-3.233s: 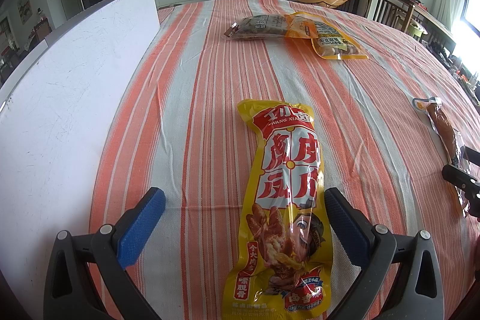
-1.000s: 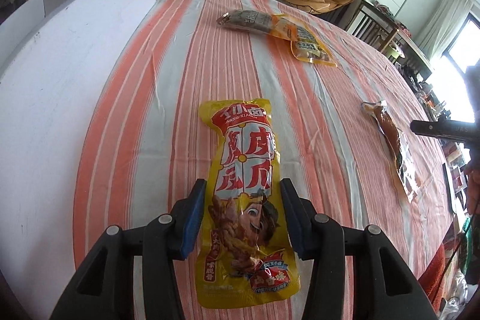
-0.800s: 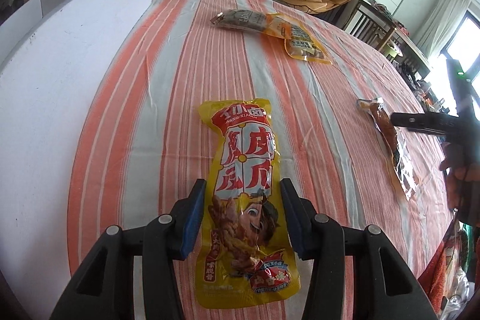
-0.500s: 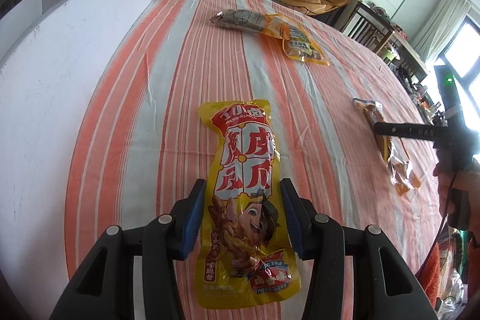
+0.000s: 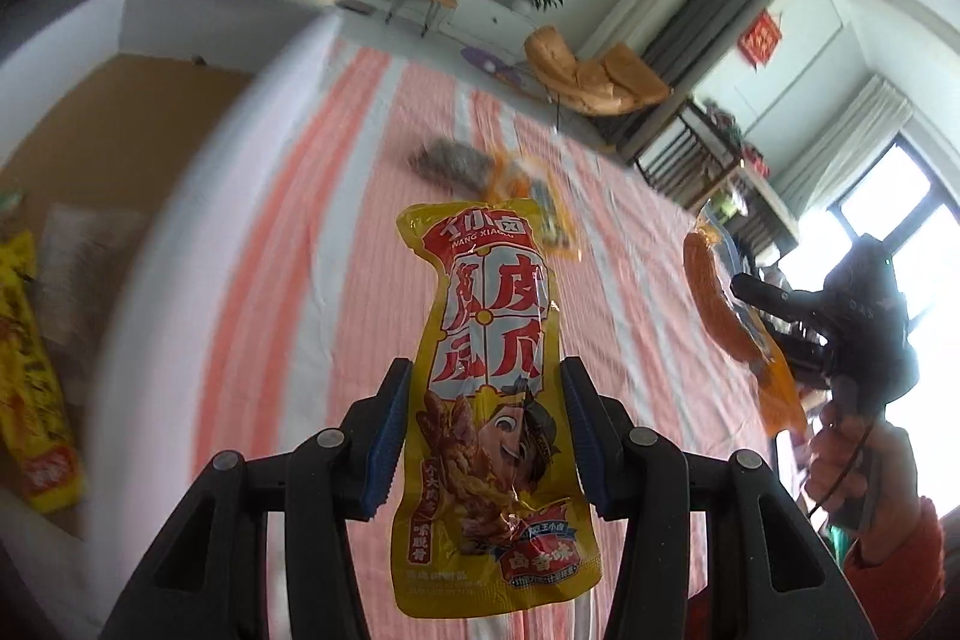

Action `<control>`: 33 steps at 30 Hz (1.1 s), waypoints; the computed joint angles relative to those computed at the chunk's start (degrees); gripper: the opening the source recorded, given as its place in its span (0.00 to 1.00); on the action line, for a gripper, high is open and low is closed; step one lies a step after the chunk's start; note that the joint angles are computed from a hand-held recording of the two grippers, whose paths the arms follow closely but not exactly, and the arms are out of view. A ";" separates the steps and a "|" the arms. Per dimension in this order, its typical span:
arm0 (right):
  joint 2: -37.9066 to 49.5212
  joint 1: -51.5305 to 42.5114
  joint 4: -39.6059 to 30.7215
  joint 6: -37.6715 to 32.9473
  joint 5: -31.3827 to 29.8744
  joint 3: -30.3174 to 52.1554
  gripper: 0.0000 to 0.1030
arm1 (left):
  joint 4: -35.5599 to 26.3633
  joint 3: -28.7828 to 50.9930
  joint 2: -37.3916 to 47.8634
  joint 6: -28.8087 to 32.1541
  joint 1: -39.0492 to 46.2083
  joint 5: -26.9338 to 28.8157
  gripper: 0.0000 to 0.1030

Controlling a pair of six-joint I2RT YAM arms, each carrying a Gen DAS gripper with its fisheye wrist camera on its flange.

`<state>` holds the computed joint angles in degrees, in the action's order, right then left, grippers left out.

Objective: Organize snacks
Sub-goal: 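Drop both packs into the white box and open both grippers, then return both tools above the remaining snacks on the table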

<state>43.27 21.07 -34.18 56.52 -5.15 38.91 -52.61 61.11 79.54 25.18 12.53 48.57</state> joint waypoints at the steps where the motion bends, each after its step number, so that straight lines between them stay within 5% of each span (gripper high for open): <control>1: 3.99 3.56 4.22 1.33 0.48 2.60 0.36 | -1.66 2.36 0.93 1.04 1.96 0.57 0.47; 6: 26.82 14.84 21.40 3.47 -1.37 18.54 0.37 | -5.93 17.37 9.42 5.73 14.65 -1.10 0.47; 10: 48.47 20.28 23.21 0.91 -2.67 39.48 0.42 | -2.71 25.51 17.39 5.25 21.40 -6.63 0.47; 12: 57.58 22.05 21.10 -0.54 -2.36 49.36 0.60 | 0.38 27.16 20.38 3.67 23.25 -9.48 0.48; 14: 66.91 22.75 17.40 -1.54 -3.79 59.74 0.91 | 3.25 28.09 23.11 1.31 24.71 -11.74 0.76; 16: 73.48 23.05 12.02 -2.14 -3.67 67.78 0.93 | 5.88 27.58 24.45 -0.49 26.05 -12.94 0.83; 22: 62.92 21.76 17.74 -3.20 3.13 50.18 0.93 | 11.37 17.82 17.94 -0.86 27.35 -9.57 0.83; 27: 48.99 22.51 6.33 -11.40 24.25 30.34 0.95 | 4.83 7.30 3.60 9.05 24.24 -2.56 0.85; 30: 41.37 21.21 1.28 -7.39 31.54 15.41 0.95 | -1.68 -0.01 -6.69 13.09 16.14 -0.01 0.98; 33: 31.05 19.87 -2.32 -1.77 35.27 2.78 0.95 | 1.72 -9.36 -14.11 9.01 1.66 -3.71 0.99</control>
<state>74.33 40.94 -36.50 54.76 30.12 41.69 -50.89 51.75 65.43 34.20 14.18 44.85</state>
